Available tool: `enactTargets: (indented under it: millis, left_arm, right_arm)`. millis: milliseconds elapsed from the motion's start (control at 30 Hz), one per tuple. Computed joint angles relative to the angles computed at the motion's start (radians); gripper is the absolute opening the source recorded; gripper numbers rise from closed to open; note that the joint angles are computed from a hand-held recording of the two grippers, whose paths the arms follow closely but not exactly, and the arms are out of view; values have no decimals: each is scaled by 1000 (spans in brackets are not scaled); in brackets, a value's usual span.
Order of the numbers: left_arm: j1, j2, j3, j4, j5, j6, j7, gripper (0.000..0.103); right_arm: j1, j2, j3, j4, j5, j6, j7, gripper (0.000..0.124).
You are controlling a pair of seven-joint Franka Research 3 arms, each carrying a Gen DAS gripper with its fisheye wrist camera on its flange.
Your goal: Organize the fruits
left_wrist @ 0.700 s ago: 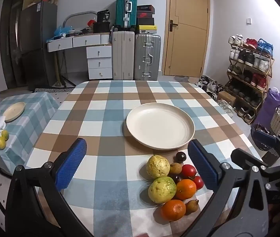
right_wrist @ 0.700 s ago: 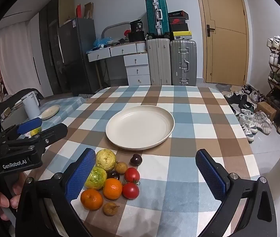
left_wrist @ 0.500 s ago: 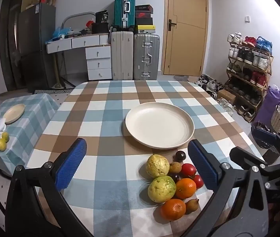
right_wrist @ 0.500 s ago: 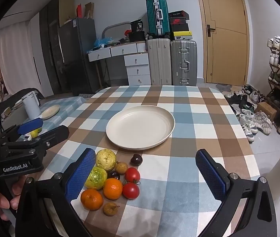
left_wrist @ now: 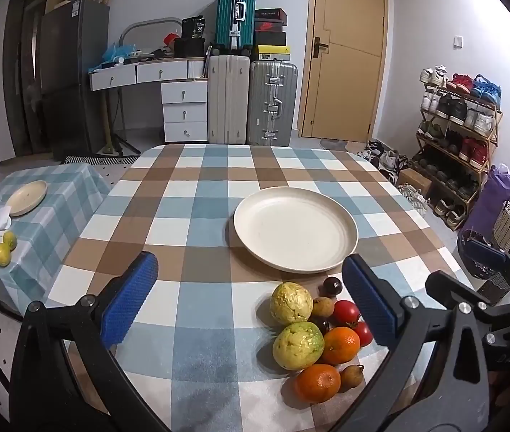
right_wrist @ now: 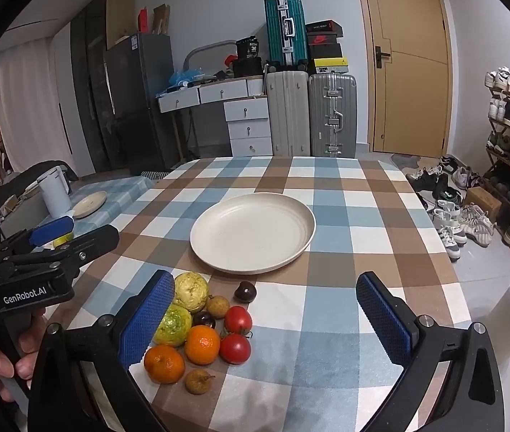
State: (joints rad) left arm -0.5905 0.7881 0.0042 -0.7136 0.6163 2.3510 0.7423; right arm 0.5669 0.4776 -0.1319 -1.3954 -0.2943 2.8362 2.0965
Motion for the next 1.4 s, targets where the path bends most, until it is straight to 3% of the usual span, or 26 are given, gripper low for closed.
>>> enactTargets:
  millis: [467,1400]
  left_arm:
    - [-6,41,5,71,-30,-34,24,102]
    - [-7,14,7,21,-17,-8,4,102]
  right_arm:
    - [-5,-1,5,1,9,-4,-5,103]
    - [-5,0,-2,-1,11,-3,9,103]
